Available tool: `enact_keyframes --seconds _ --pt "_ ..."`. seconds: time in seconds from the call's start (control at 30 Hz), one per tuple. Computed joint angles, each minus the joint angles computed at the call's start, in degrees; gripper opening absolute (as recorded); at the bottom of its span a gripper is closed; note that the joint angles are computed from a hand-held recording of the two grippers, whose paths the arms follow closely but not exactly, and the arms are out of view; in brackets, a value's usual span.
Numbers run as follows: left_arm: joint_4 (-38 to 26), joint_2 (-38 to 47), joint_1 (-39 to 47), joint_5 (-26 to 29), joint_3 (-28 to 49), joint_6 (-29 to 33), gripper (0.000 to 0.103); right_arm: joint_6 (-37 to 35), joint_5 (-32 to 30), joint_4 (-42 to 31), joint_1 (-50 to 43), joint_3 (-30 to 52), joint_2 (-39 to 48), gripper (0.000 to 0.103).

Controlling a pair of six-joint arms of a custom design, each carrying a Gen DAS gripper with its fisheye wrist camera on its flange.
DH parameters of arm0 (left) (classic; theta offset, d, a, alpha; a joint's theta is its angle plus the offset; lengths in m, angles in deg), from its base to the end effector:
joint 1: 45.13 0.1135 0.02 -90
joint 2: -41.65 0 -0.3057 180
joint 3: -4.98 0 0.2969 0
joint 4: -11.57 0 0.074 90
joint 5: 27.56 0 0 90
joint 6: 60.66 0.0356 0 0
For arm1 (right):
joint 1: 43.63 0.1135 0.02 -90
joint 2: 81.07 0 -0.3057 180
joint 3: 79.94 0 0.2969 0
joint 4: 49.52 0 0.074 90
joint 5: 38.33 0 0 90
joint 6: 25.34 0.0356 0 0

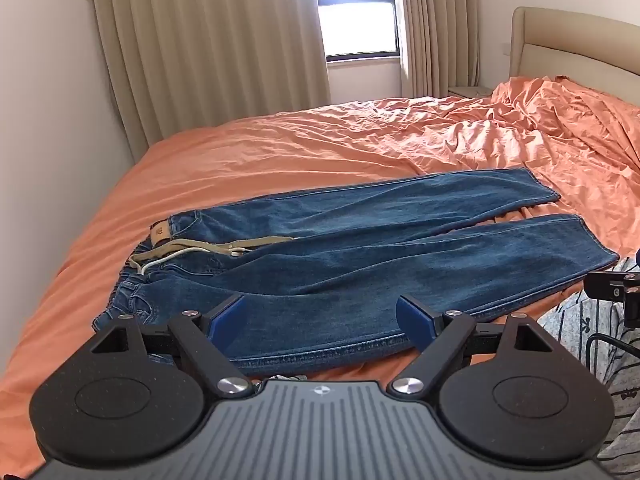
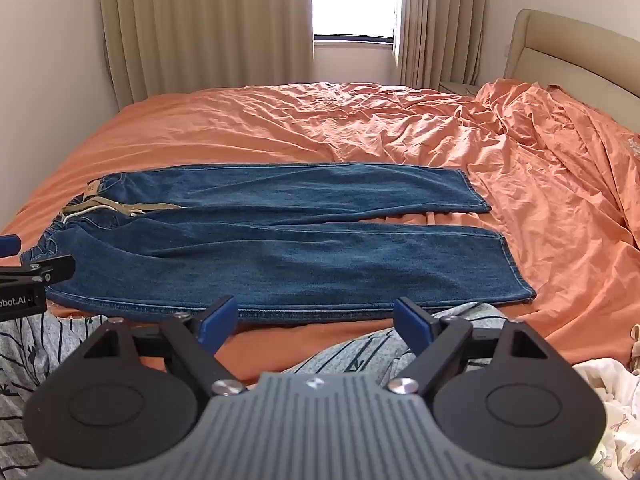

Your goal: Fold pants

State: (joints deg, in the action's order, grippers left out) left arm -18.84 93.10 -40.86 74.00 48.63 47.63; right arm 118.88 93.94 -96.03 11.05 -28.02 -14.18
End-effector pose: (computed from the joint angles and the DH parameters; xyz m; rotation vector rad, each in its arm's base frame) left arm 0.2091 0.0085 0.2449 0.3791 2.1893 -0.0096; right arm 0.1553 0.1777 0.2298 0.2137 2.2689 -0.0408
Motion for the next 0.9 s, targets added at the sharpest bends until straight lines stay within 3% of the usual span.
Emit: enact_keyframes --seconds 0.5,0.9 --pt "0.02 -0.17 -0.18 -0.65 0.0 0.21 0.098 0.17 0.88 -1.07 0.9 0.77 0.39 0.081" --pt "-0.29 -1.31 3.29 2.27 -0.7 1.9 0.098 0.82 1.41 -2.15 1.44 1.57 0.78 0.081"
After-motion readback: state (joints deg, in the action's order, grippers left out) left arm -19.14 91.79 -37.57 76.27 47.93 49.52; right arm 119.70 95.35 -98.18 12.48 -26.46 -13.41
